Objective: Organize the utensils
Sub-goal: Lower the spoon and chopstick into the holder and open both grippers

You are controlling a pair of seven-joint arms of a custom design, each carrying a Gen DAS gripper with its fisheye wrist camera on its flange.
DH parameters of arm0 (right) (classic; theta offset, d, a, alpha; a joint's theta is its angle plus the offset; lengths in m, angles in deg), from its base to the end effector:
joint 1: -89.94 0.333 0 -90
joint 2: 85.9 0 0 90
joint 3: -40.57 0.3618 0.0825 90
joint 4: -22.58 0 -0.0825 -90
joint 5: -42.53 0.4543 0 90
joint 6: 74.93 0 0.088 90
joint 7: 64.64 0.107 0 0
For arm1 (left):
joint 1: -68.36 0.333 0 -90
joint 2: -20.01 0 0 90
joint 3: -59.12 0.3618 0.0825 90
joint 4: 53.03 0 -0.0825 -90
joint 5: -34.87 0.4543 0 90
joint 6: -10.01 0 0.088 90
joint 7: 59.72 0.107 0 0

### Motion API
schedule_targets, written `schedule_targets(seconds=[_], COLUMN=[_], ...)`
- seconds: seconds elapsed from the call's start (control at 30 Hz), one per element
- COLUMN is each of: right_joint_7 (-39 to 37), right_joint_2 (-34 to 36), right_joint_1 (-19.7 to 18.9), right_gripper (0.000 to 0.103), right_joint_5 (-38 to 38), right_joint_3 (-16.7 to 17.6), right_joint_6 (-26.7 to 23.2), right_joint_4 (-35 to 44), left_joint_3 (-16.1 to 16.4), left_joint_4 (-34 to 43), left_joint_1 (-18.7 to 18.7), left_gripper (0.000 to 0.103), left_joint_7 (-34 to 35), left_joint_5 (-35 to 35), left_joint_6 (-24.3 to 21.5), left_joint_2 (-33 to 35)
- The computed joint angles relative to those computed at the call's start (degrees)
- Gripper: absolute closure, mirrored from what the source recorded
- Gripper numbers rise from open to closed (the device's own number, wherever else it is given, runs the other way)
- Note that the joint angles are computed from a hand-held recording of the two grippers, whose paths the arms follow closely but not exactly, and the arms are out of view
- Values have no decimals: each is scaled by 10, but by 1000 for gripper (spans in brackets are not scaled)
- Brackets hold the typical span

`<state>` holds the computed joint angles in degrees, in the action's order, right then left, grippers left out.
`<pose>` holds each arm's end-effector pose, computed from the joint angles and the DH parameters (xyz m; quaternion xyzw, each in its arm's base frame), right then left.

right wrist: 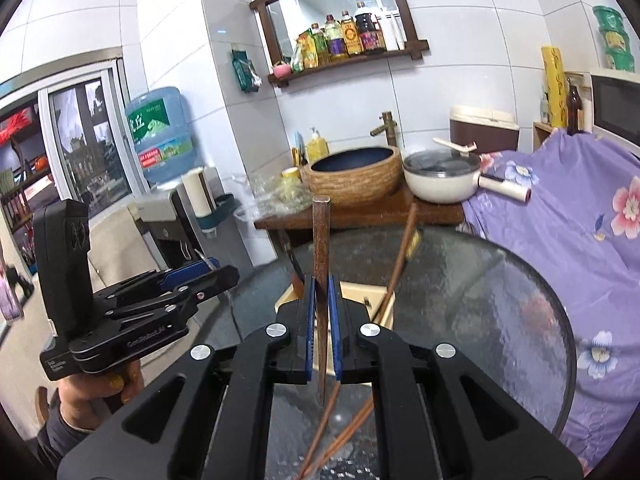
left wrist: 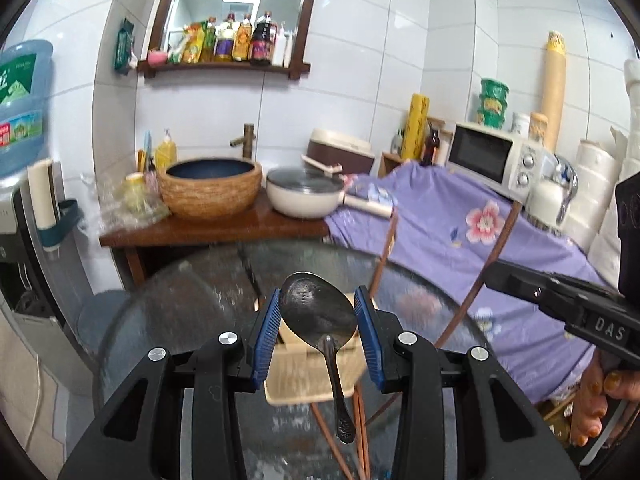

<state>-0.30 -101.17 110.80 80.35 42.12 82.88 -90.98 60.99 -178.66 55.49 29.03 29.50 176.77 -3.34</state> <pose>0.5462 0.2005 0.7330 -0.6967 0.4795 -0.1688 0.5062 0.5204 -0.0917 0.7147 -0.5713 0.6233 -0.4394 0.3034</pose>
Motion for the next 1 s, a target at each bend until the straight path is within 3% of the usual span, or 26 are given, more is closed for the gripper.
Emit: schedule_targets(seconds=[0.13,0.2,0.4,0.53,0.77,1.0], right_joint_7=[36,59,154,186,192,199], right_joint_2=[25,42,86,110,122,123], right_joint_1=[-16,-23,-45,-42,-36,-36], right_gripper=[96,96,96,96,95,95], right_joint_5=[-48,-78,-195,-222,-235,-247], right_joint_3=[16,24,46,43,38,37], right_joint_6=[12,22,50,62,88,118], right_joint_4=[48,74,127,128,86,47], left_joint_3=[-22,-53,-101,-103,-131,-114], left_joint_4=[50,76,131,129,91,75], left_joint_1=[33,74,142,147,192,173], left_gripper=[66,66,66,66,66,66], left_joint_7=[-33,-79,-202,-253,-398,-405], left_joint_5=[22,63,178,222,373,386], left_joint_6=[8,12,10,14,55,63], left_joint_2=[32,52,107,128,134,142])
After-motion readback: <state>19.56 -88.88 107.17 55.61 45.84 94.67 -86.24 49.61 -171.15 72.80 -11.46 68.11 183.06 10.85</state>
